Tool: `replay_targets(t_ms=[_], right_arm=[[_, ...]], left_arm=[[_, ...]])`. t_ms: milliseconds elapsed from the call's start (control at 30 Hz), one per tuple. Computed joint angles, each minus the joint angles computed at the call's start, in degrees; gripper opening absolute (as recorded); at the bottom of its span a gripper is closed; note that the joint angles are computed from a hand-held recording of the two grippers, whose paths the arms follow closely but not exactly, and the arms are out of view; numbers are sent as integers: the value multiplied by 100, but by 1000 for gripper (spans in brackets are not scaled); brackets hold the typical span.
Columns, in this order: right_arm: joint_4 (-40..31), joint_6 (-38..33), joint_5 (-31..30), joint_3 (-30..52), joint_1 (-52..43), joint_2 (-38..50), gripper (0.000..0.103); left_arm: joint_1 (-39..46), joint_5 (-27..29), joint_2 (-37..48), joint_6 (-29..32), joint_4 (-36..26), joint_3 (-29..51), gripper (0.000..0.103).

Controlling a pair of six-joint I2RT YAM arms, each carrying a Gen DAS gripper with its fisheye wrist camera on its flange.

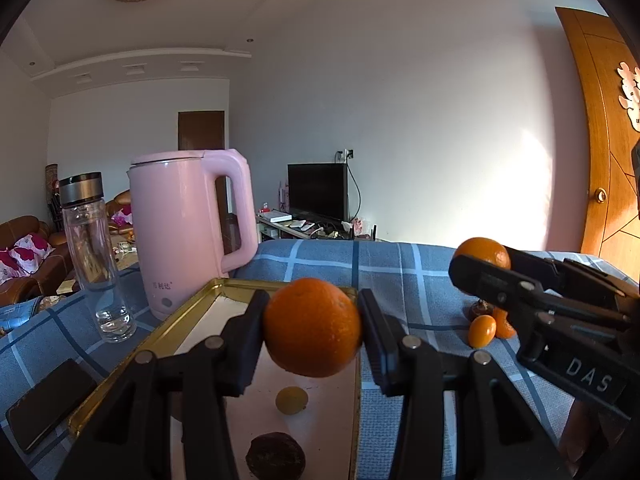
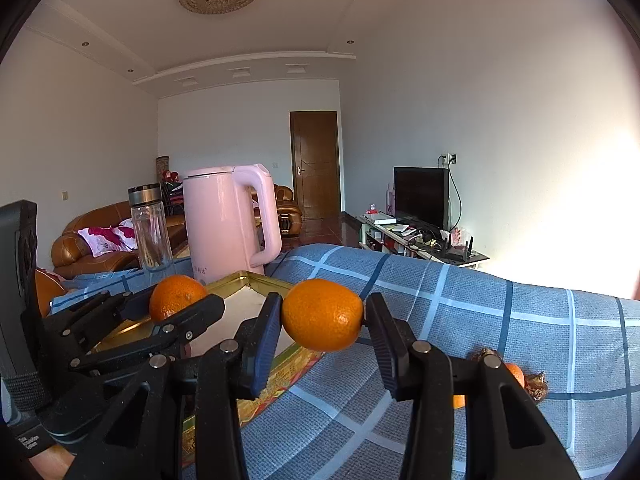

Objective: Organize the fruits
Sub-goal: 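Carry the orange in the left tool while the right tool carries its orange to the tray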

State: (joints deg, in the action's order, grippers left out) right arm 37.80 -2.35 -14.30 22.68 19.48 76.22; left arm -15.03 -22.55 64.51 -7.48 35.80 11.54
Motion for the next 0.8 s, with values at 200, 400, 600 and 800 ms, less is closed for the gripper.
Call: replay_targets(t_ms=[200,400,600,800], right_arm=[[-67,11,-44,219,145,74,45],[35,5,-128,447,375,421,45],[412,131,-186,607,551,993,45],[409,267,-399,704,517,1121,45]], left_arm=[[350,202,-150,-158,-30,-50,47],[541,208,-128,-338,-98,-31,47],[741,318,-172,-512,-235,-21,47],[834,274,-152,-645,-333,23,47]])
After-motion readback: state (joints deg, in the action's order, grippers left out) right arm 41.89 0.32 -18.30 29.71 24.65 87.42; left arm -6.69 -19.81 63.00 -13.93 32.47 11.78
